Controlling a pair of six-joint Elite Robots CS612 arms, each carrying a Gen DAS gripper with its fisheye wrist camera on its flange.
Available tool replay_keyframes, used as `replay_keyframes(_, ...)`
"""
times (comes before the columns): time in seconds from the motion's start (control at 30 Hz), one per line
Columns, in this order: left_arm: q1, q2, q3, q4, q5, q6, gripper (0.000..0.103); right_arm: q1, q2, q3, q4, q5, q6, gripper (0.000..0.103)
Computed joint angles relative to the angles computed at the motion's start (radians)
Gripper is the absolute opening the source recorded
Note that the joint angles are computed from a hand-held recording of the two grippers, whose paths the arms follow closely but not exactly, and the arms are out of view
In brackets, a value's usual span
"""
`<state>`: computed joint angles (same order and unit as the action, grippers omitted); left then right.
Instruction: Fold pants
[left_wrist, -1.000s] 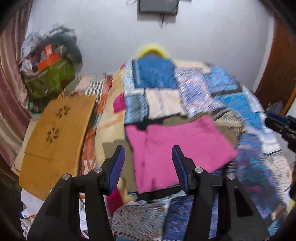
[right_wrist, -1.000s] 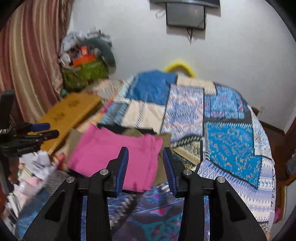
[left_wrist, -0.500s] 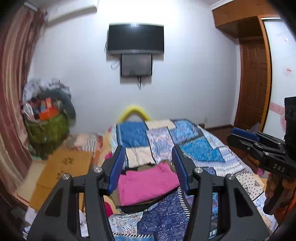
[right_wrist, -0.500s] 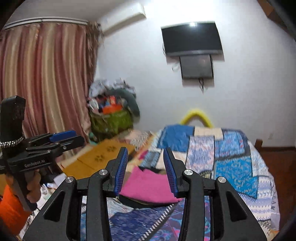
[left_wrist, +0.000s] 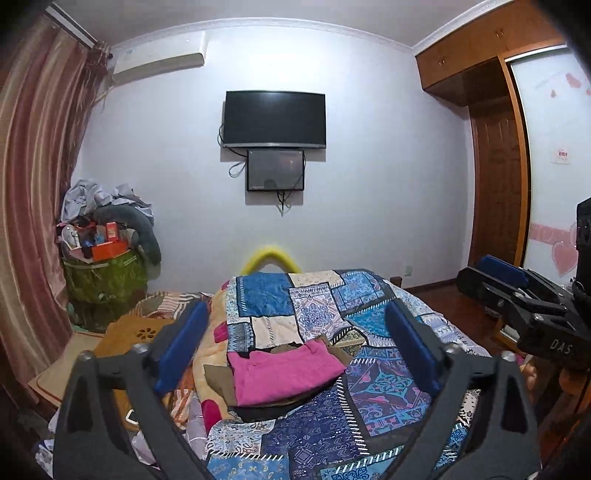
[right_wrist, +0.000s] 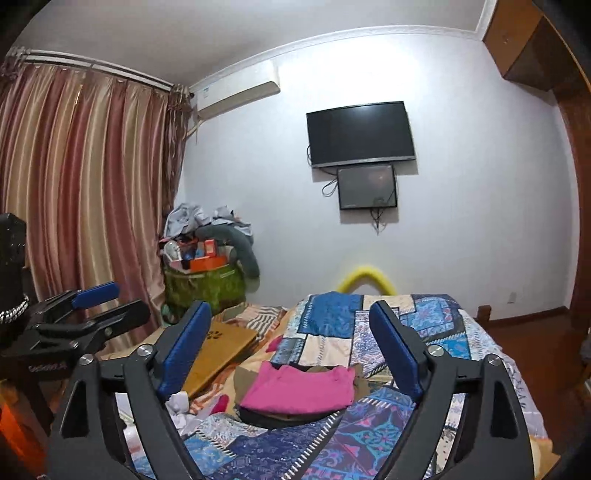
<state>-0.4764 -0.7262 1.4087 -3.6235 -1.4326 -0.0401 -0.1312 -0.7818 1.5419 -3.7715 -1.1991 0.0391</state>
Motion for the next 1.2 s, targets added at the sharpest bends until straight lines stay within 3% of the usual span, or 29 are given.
replay_keyframes(0.1,0.003,-0.005,0.015,-0.021,-0.014,-0.02,0.103,0.006,-0.003,0.003,0.001,-0.033,-0.007,0.103)
replay_keyframes(1.2,0.002,0.0,0.013,0.022,-0.003,-0.049,0.103,0.011,-0.022,0.041,0.019,-0.041,-0.022,0.103)
